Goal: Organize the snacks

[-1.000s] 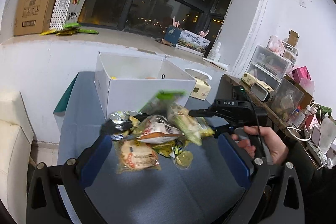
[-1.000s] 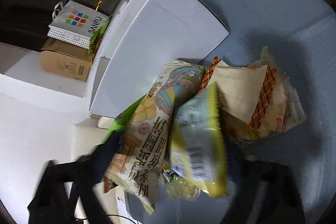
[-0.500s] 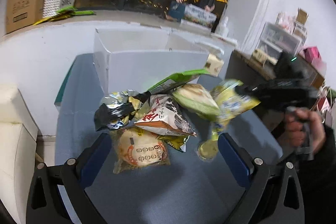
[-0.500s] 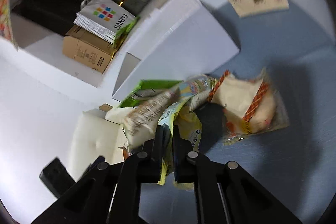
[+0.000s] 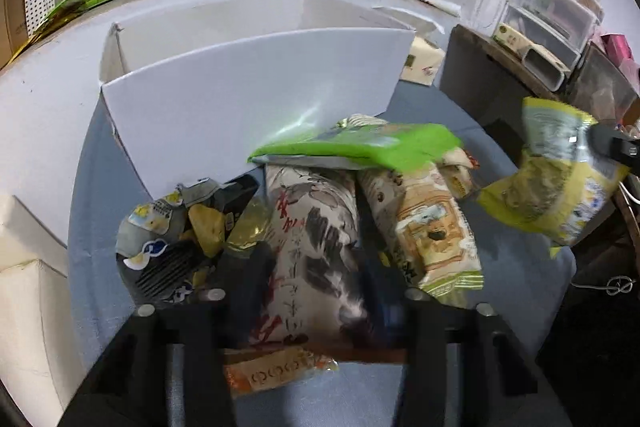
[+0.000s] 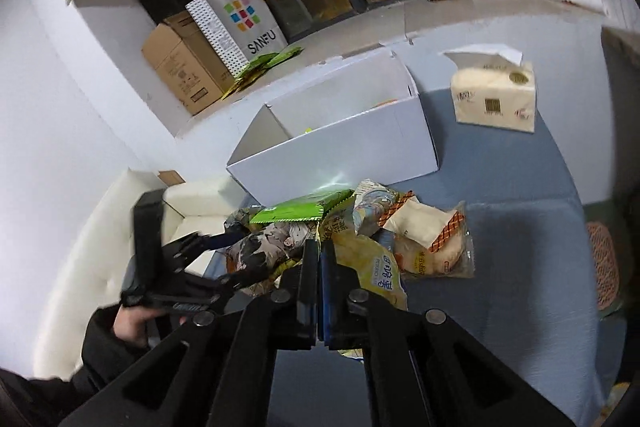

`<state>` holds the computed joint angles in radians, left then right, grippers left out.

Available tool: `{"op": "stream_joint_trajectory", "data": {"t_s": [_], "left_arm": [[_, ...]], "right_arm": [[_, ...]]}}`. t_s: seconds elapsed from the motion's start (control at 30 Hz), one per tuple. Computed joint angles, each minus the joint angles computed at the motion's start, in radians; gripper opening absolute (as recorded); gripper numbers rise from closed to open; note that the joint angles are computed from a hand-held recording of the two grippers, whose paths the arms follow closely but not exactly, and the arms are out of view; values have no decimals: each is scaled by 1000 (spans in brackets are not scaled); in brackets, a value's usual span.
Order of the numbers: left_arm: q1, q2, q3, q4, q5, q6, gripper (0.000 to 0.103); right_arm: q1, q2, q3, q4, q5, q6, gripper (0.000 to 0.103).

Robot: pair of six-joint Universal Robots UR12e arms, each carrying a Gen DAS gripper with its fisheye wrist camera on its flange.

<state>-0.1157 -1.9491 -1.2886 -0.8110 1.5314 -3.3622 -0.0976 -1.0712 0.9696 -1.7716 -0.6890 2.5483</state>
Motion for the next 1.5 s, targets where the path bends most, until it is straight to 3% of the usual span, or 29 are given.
{"op": "stream_joint_trajectory", "data": {"t_s": [0.03,0.23,0.27,0.37,0.53,0.6,0.67,0.7,0.73,0.77,0.83,1.0,1.07,1.1,1.13,1.17,1.33,1.5], "left_arm": [[-2,3,-4,6,8,4,33],[-26,71,-96,136,78,17,14],[-29,87,-115,165,86,13,6],[-36,125,-159,247,112,-10,0],[-36,157,-181,308,132,-19,0],[-26,162,-171,254,80,1,0],[-32,159,-164,219,99,8,1],[-26,158,-156,176,58,19,6],[-23,153,-147,132,24,31,28],[-28,139,-128,93,31,35,65],[-32,112,-91,20,28,51,100],[-39,70,-43,-91,44,17,100],[-42,64,-42,-116,60,13,94],[-43,64,-44,-121,57,18,83],[-42,65,-45,-136,46,20,46],[-46,66,-47,-140,77,26,35],[-53,103,-104,-51,93,27,32],[-42,160,-175,131,106,-34,32]], "right_arm": [[-2,-3,3,-2,3,-5,0],[-7,-17,11,-18,14,-26,0],[-6,-17,9,-18,14,-33,0],[-3,-15,-3,-4,18,-52,0],[10,-3,-43,9,28,-77,0],[17,6,-62,4,23,-73,0],[23,15,-82,9,25,-78,0],[26,17,-85,7,22,-74,0],[27,17,-85,7,27,-75,0],[28,16,-83,9,31,-79,0],[30,15,-78,18,37,-83,0],[29,14,-71,43,41,-95,0],[28,12,-67,43,37,-101,0],[27,11,-67,46,35,-104,0],[26,11,-66,48,33,-107,0],[26,11,-65,49,31,-107,0],[24,12,-59,54,34,-105,0],[25,13,-56,58,40,-105,0]]}}
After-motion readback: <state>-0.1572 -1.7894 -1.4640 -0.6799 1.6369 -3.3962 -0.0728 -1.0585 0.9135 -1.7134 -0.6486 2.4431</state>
